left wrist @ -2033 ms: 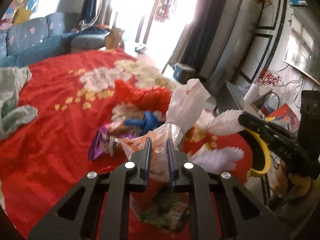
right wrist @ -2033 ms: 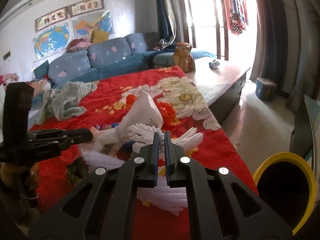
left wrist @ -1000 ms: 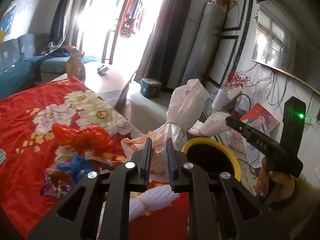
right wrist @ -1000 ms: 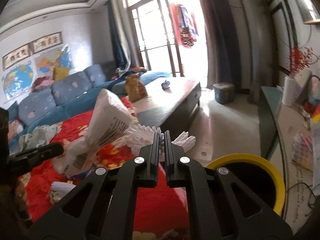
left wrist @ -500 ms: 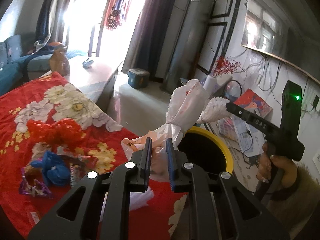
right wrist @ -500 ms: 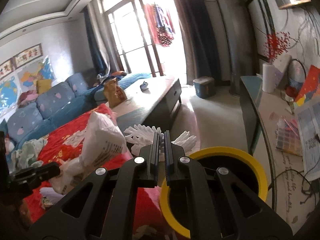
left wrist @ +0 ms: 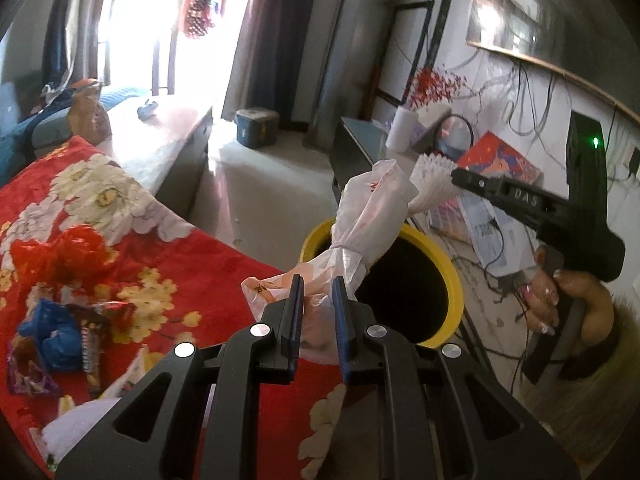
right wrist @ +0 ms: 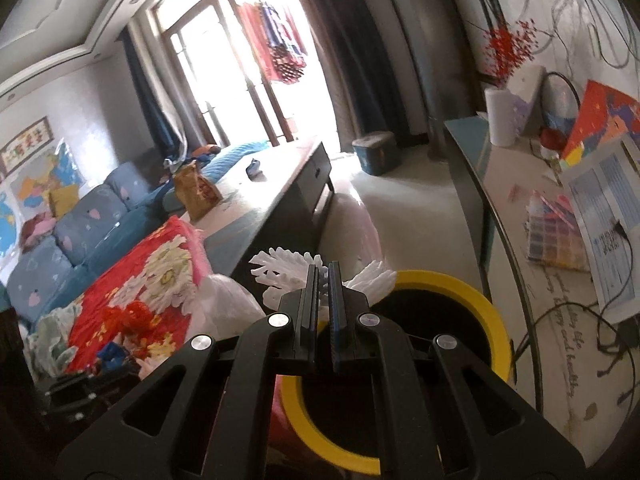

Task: Collect trash
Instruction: 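Carry the bag and foam nets over the yellow bin and open both tools, then move both open tools back from the bin toward the bedspread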

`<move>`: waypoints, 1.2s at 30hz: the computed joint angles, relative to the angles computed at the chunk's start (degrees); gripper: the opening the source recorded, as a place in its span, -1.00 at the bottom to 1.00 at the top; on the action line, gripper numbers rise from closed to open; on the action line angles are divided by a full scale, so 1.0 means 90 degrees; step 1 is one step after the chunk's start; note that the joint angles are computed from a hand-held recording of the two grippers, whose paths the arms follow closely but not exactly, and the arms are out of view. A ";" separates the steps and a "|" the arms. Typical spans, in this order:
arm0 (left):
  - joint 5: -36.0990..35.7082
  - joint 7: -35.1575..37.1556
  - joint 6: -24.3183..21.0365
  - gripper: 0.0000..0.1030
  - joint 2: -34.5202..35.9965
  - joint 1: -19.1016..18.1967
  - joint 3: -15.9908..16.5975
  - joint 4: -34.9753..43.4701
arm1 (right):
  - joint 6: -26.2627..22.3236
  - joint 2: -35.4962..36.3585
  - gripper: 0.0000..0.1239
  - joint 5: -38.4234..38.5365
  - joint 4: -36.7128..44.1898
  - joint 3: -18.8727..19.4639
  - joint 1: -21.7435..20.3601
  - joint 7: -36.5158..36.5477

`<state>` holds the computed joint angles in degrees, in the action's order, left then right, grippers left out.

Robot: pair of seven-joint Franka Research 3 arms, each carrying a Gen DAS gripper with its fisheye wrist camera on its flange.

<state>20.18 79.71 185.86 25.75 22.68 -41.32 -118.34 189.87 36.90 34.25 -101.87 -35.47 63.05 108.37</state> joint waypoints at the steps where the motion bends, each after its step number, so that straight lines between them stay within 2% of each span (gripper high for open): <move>1: 0.0014 0.0016 -0.0058 -0.72 0.0049 -0.0048 0.0015 0.0050 | -0.0012 -0.0022 -0.96 0.0017 -0.0020 0.0054 -0.0061 0.0016; 4: -0.0047 0.0179 -0.0327 -0.72 0.0201 -0.0343 0.0168 0.0258 | -0.0142 -0.0036 -0.96 0.0002 -0.0054 0.0066 -0.0123 0.0148; 11: -0.0425 0.0616 -0.0750 -0.72 0.0449 -0.1210 0.0758 0.0699 | -0.0166 -0.0121 -0.96 -0.0226 -0.0139 0.0442 -0.0573 0.0469; 15: -0.0637 0.0840 -0.0912 -0.72 0.0540 -0.1630 0.1044 0.0937 | -0.0237 -0.0176 -0.96 -0.0426 -0.0112 0.0914 -0.1053 0.0606; 21: -0.1000 0.1200 -0.1041 -0.71 0.0685 -0.2044 0.1296 0.1218 | -0.0400 -0.0183 -0.95 -0.0812 0.0008 0.1489 -0.1660 0.0811; 23: -0.1118 0.1326 -0.1006 -0.66 0.0770 -0.2067 0.1260 0.1287 | -0.0473 -0.0171 -0.94 -0.0914 0.0010 0.1502 -0.1702 0.0928; 25: -0.1223 0.1503 -0.0869 -0.57 0.0895 -0.1905 0.1034 0.1300 | -0.0516 -0.0179 -0.75 -0.1027 0.0004 0.1590 -0.1801 0.1041; 26: -0.1249 0.1512 -0.0809 -0.35 0.0922 -0.1901 0.1022 0.1305 | -0.0541 -0.0163 -0.72 -0.1069 -0.0004 0.1522 -0.1755 0.1133; 27: -0.1278 0.1462 -0.0659 -0.01 0.0926 -0.1922 0.1056 0.1268 | -0.0578 -0.0127 -0.69 -0.1108 -0.0006 0.1354 -0.1626 0.1256; 28: -0.1282 0.1420 -0.0575 0.09 0.0944 -0.1894 0.1029 0.1250 | -0.0589 -0.0115 -0.67 -0.1176 -0.0013 0.1299 -0.1593 0.1327; 30: -0.1273 0.1328 -0.0413 0.15 0.0982 -0.1712 0.0856 0.1186 | -0.0601 -0.0101 -0.60 -0.1291 -0.0048 0.1162 -0.1492 0.1456; 33: -0.1127 0.1025 -0.0028 0.46 0.0859 -0.1716 0.0960 0.1016 | -0.0646 -0.0015 -0.51 -0.1448 -0.0092 0.0641 -0.1046 0.1709; 36: -0.0989 0.0699 0.0419 0.65 0.0676 -0.1615 0.0994 0.0755 | -0.0563 0.0043 -0.38 -0.1562 -0.0134 0.0282 -0.0704 0.1829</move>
<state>11.28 86.00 189.63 31.84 8.15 -32.38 -111.54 184.80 37.29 20.19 -103.07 -32.93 56.72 124.83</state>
